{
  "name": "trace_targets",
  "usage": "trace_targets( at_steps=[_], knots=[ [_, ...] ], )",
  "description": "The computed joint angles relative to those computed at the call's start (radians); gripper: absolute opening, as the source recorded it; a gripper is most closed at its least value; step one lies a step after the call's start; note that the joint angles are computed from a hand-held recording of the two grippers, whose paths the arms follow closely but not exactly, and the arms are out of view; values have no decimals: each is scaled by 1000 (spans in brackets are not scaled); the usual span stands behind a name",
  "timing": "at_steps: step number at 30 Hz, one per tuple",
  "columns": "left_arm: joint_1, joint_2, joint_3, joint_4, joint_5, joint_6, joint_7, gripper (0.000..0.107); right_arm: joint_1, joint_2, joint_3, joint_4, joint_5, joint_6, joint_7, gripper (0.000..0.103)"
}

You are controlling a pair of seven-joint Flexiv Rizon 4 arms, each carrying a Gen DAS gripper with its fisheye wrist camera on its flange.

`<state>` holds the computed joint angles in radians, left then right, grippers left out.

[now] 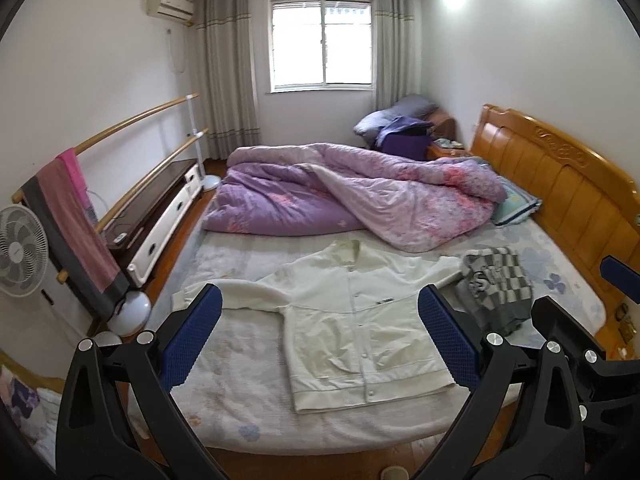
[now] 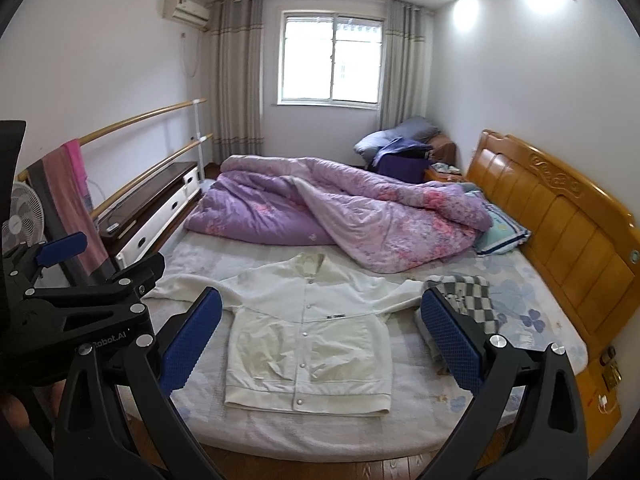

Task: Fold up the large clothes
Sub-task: 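Move both tools toward the cream jacket, left tool toward its sleeve cuff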

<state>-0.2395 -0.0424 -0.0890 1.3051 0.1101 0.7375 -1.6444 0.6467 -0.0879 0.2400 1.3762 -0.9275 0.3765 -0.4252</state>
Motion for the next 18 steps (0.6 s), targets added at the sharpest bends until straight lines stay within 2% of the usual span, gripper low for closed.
trace_targets(
  at_steps=[4, 11, 16, 18],
  knots=[
    [14, -40, 11, -48, 37, -36, -37, 98, -12, -52, -23, -36, 39, 79, -50, 96],
    [-6, -163, 41, -220, 153, -125, -150, 98, -43, -160, -84, -115, 142, 262, -196, 96],
    [-38, -311, 78, -409, 188, -192, -223, 98, -67, -256, -128, -211, 241, 355, -324, 96],
    [-51, -387, 97, -513, 190, -248, -239, 98, -81, -317, -140, -287, 300, 370, -411, 96]
  ],
)
